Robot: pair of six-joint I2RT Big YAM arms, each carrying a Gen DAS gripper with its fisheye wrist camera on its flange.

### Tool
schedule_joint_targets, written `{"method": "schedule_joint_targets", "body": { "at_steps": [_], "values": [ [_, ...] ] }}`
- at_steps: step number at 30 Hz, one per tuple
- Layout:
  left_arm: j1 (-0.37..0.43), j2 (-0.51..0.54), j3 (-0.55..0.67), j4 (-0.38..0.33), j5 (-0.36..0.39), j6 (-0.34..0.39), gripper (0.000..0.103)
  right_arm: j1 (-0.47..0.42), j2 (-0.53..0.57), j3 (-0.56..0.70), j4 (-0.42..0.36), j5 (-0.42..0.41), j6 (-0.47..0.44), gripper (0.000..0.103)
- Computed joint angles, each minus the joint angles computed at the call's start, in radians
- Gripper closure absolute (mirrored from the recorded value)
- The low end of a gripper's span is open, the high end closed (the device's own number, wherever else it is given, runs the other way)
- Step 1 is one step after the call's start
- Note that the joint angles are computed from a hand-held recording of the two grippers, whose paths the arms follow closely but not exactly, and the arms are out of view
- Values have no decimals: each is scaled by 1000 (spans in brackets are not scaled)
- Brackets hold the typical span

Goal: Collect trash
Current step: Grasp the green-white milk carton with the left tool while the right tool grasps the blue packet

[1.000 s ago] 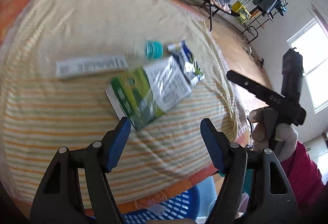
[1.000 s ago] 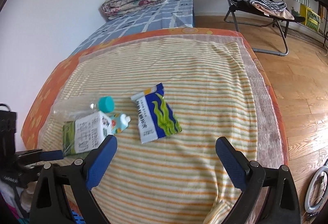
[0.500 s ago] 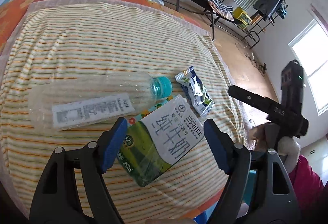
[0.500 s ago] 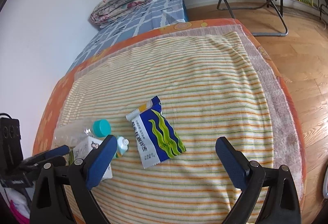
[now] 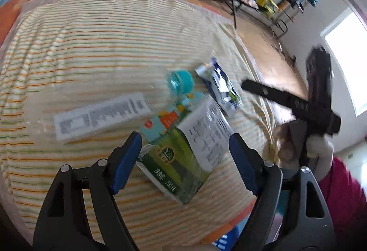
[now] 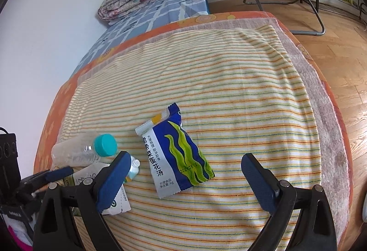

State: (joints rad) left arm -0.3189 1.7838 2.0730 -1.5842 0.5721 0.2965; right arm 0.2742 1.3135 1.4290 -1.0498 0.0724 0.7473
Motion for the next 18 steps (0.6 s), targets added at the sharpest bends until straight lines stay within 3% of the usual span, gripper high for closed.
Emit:
{"method": "schedule_joint_targets", "body": {
  "at_steps": [2,7,18],
  "values": [
    [-18,-27,-24,-9,-38,54,22,-3,-1,-1,3,-2,4,5],
    [-77,-102,-127,70,-167,122,22,-8,30,20,-7,-4,-13,5],
    [-119,-105,-194,182,-219,46,22,-10,120,73,-29,0,-43,5]
  ]
}}
